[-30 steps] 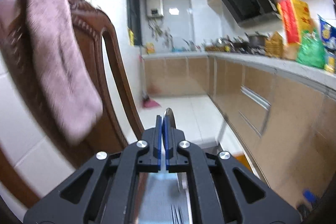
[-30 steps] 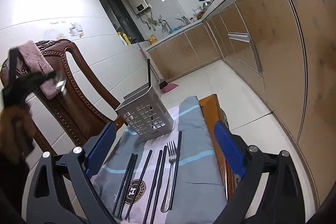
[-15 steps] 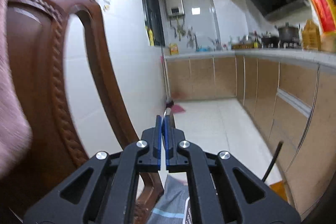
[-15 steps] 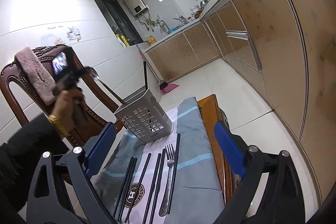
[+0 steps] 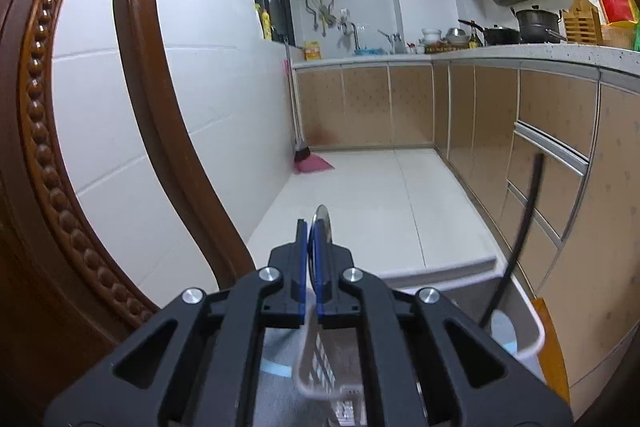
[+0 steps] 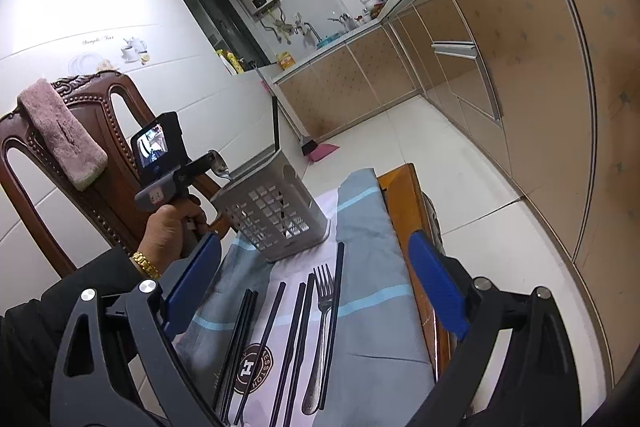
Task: Organize utensils
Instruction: 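Carry the held chopstick over the basket and open the left tool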
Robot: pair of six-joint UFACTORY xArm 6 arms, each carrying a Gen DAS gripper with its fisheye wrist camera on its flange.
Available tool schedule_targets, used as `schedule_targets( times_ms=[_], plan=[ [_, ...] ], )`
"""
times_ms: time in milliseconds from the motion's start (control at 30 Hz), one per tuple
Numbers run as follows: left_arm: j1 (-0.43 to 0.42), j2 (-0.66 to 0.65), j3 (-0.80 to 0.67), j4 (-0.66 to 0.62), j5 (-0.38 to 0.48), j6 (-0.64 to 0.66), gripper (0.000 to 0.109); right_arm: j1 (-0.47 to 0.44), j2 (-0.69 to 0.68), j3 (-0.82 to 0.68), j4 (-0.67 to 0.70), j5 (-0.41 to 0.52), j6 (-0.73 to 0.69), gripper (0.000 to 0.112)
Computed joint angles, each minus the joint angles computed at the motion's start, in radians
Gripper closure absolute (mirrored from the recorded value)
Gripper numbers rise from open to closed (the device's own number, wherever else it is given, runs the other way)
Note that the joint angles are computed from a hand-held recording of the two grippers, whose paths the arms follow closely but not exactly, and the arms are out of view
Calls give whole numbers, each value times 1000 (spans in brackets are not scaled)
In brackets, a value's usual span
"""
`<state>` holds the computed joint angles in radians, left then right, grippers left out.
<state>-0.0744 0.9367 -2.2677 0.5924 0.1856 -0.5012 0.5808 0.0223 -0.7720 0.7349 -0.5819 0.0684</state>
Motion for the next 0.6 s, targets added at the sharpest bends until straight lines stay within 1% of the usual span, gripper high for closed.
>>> schedule_targets(
  times_ms=[33,67,100,133,167,200,233,333,400,467,500,533,600],
  plan=[
    [1,-9,14,-18,-2,18,104,0,0,0,-1,2,2,20],
    [5,-26,45,6,-17,-3,104,-1,0,1,-2,4,4,20],
    [13,-46,80,72,-38,-64,103,1,1,-2,6,6,-3,20],
    [18,-73,122,118,-58,-107,100,0,2,-3,6,9,-5,20],
    [22,-95,157,123,-75,-110,97,0,5,-6,10,13,-8,20],
    [27,-117,194,149,-93,-134,90,-1,5,-6,9,16,-3,20],
    [32,-138,226,209,-100,-190,88,-3,6,-7,4,19,5,20],
    [43,-199,329,291,-136,-260,88,-6,6,-7,0,25,13,20],
    [53,-228,378,382,-152,-330,87,-7,6,-9,1,28,12,20],
    [57,-241,406,390,-173,-320,79,-6,9,-17,13,42,-1,20],
    [58,-233,393,382,-181,-307,67,-7,11,-21,16,48,-3,20],
    [63,-238,395,413,-195,-335,60,-8,11,-21,14,49,0,20],
    [85,-275,425,534,-239,-460,58,-7,10,-18,19,42,-8,20]
  ],
)
